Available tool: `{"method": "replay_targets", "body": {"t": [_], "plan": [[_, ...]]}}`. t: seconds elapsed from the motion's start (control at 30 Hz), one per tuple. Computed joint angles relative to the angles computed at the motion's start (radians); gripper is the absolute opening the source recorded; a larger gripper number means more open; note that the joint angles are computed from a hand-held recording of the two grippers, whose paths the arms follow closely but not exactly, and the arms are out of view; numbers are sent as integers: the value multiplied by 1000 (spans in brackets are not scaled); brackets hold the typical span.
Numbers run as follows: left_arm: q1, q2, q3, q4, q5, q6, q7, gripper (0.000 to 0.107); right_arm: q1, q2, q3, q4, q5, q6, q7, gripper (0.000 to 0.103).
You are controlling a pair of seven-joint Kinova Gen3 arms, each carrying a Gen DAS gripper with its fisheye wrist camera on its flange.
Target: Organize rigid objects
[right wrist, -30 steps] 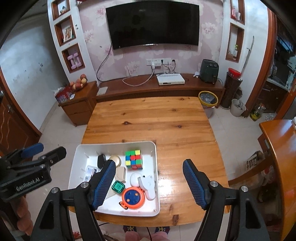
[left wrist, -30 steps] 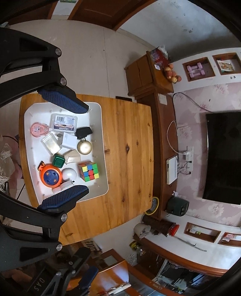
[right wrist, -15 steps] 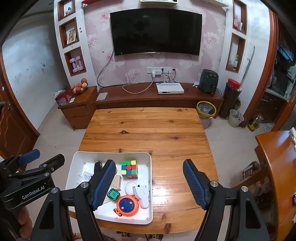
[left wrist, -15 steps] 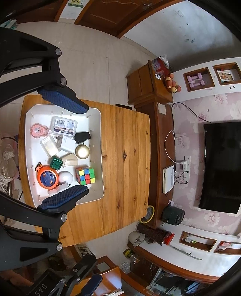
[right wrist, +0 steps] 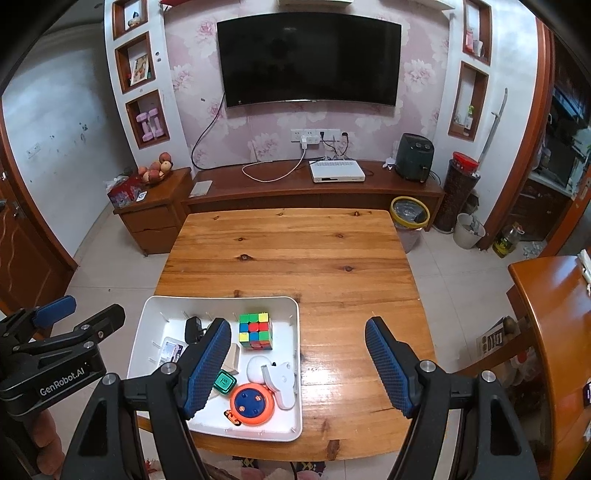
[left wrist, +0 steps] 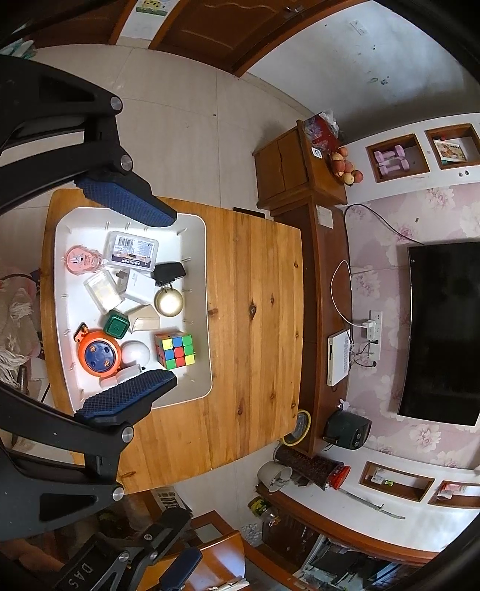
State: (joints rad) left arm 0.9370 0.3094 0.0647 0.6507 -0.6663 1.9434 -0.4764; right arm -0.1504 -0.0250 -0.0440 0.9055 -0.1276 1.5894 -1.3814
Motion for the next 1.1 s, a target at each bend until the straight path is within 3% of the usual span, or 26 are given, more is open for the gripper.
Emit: {"method": "replay_targets", "body": {"t": [1.1], "plan": [[4, -8, 15, 26, 0, 6, 22, 82, 0, -16, -3, 30, 9, -6, -19, 76]]}}
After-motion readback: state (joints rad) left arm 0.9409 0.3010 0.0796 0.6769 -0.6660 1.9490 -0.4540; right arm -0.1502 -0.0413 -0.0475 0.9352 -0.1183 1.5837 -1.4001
